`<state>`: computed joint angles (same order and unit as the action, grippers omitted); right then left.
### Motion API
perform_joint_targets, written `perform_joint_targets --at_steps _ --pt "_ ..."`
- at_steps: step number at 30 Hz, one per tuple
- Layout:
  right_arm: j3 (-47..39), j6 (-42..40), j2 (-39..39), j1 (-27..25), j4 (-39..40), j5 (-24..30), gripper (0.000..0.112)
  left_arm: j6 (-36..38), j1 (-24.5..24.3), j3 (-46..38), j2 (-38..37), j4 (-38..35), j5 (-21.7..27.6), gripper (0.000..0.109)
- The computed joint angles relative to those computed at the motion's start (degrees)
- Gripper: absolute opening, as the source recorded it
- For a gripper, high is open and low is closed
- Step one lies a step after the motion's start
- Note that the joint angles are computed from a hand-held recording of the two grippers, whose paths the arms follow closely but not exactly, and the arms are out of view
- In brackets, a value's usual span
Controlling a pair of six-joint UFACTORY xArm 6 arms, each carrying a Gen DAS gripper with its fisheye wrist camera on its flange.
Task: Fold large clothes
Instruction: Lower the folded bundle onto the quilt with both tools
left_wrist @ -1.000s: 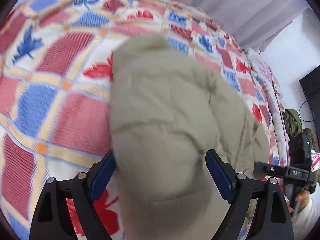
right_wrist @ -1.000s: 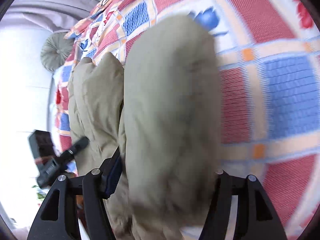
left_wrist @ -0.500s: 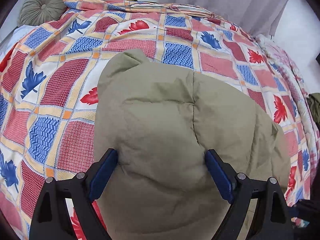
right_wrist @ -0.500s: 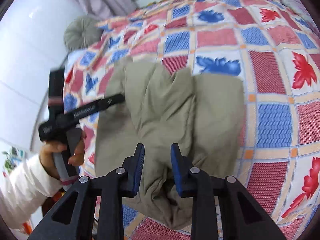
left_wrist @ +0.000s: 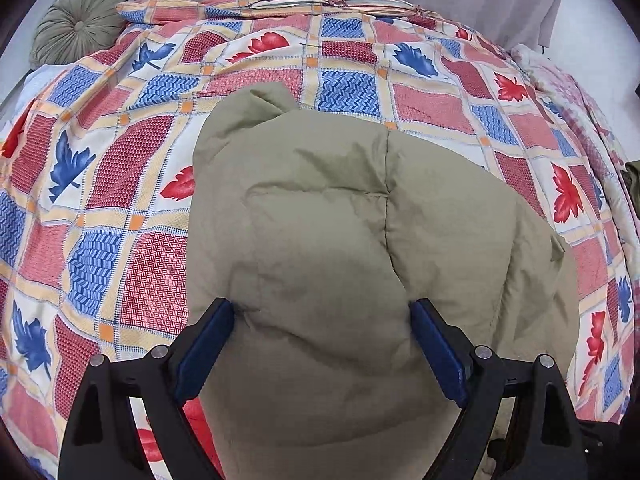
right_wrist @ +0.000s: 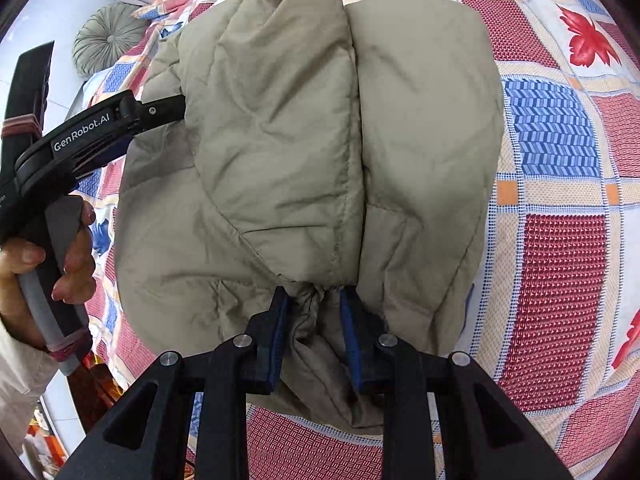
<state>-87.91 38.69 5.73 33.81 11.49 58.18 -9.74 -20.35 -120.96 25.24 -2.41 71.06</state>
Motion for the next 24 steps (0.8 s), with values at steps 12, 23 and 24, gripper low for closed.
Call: perform_joint_targets --at_steps 12,23,24 --pt "-3.97 2.5 -3.86 0.15 -2.79 6.69 0.029 0.09 -1.0 -0.15 -5.57 -0.7 8.69 0.09" --pt "-9.0 6.64 -4.42 1.86 -5.99 14.21 0.029 -1.88 -0.45 8.28 -15.44 -2.15 11.02 0.102" --pt "-9.29 6.99 -4.36 2.02 -6.17 14.78 0.029 -1.86 -0.55 9.2 -16.28 -1.55 11.39 0.102"
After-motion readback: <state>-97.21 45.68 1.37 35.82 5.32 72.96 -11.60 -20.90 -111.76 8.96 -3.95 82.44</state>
